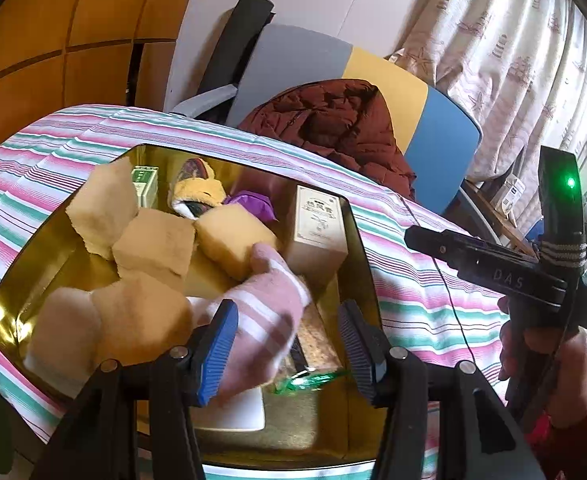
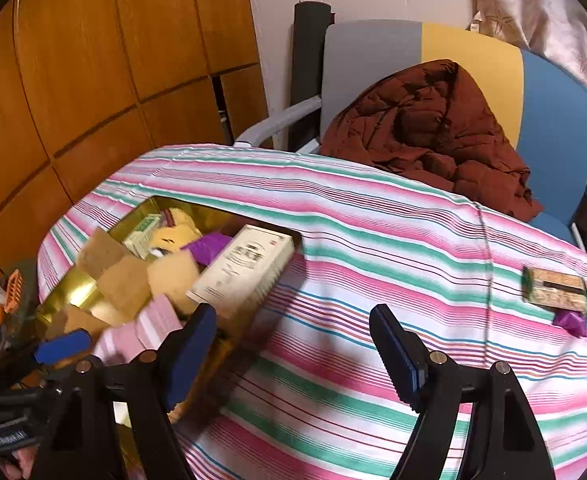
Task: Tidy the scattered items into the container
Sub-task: 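Open both tools to release the purple pouch and pink sock into the tray, then move the right tool to the purple snack packet while the left tool approaches the cracker packet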
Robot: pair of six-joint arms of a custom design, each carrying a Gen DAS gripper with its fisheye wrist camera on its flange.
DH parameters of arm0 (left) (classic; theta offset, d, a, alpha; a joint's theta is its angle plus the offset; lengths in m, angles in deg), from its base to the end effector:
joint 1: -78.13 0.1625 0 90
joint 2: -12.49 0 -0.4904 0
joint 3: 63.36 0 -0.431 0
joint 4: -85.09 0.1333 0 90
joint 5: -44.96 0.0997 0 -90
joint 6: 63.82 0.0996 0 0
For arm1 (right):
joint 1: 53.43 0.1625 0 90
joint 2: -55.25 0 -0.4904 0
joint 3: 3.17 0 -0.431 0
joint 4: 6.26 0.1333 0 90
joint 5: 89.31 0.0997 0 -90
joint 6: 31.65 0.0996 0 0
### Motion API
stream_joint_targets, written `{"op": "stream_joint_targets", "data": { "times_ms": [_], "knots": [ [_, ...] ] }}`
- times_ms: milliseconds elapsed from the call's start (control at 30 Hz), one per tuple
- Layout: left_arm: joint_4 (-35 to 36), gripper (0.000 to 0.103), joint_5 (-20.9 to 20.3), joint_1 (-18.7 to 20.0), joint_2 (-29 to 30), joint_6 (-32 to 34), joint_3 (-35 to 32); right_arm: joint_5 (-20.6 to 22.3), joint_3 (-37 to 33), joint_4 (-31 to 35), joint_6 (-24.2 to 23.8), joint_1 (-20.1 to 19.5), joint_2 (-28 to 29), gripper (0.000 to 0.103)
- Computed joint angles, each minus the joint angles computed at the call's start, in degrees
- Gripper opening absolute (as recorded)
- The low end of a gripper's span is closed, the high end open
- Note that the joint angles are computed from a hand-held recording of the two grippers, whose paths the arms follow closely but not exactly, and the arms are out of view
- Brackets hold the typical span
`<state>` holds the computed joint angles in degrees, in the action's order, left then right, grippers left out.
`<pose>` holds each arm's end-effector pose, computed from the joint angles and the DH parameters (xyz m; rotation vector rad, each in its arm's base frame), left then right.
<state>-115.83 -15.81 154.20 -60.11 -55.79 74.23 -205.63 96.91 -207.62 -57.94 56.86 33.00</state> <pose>0.0657 -0.4909 0.2511 0.2028 2.4806 -1.0801 0.3184 -0.6042 -0.0925 0.8472 -2.4245 0.7394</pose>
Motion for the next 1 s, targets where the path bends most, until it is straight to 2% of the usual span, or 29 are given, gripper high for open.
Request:
{"op": "stream_joint_targets", "data": {
  "times_ms": [667,1000],
  "knots": [
    [3.45,0.053,0.53,-6.66,5.31,1.31,-0.93,-6.56,6.45,-7.23,-2.81,-4.09,-5.58,0.080],
    [6.33,0.053,0.01,-8.90,8.64,1.48,-2.33,-10.15,8.34,-8.76,-1.40,-6.80,-8.98,0.080]
  ]
}}
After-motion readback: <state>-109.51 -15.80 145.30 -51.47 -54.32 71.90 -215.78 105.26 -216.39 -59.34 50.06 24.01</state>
